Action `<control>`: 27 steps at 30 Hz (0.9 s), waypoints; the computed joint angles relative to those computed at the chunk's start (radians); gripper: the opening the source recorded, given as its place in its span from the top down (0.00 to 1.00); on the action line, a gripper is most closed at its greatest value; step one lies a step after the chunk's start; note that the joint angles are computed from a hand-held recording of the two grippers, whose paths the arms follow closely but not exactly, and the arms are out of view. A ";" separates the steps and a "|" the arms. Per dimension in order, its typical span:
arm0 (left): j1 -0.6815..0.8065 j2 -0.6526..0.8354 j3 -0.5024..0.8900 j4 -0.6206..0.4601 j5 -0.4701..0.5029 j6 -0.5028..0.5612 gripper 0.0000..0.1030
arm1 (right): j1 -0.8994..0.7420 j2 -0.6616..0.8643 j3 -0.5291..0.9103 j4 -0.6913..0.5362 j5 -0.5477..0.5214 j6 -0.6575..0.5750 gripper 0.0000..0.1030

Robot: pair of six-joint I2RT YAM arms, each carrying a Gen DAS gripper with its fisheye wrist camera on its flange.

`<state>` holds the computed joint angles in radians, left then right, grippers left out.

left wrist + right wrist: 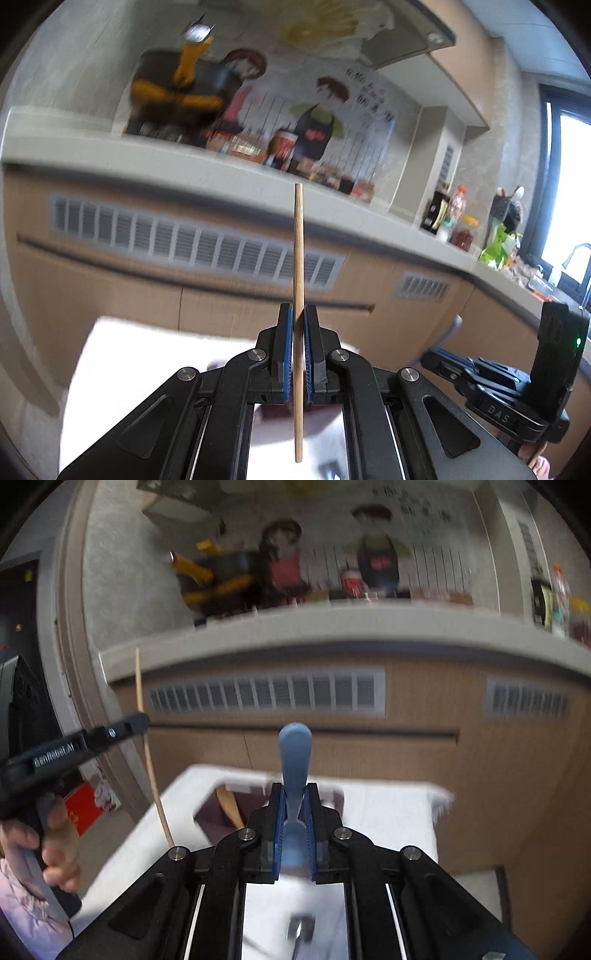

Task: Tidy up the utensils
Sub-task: 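Lift the chopstick with the left tool while the right tool carries the blue spoon to the caddy, then drop the blue spoon and the chopstick into the caddy with both tools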

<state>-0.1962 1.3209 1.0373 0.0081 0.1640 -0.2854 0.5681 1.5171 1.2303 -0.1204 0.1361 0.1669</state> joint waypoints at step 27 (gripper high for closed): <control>0.027 0.397 0.185 0.005 0.004 0.001 0.71 | -0.059 0.370 0.269 -0.127 -0.050 -0.004 0.70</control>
<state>-0.1696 1.7181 1.2220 0.0130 0.1685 -0.2843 0.5086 1.8870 1.4997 -0.2477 0.0860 0.1628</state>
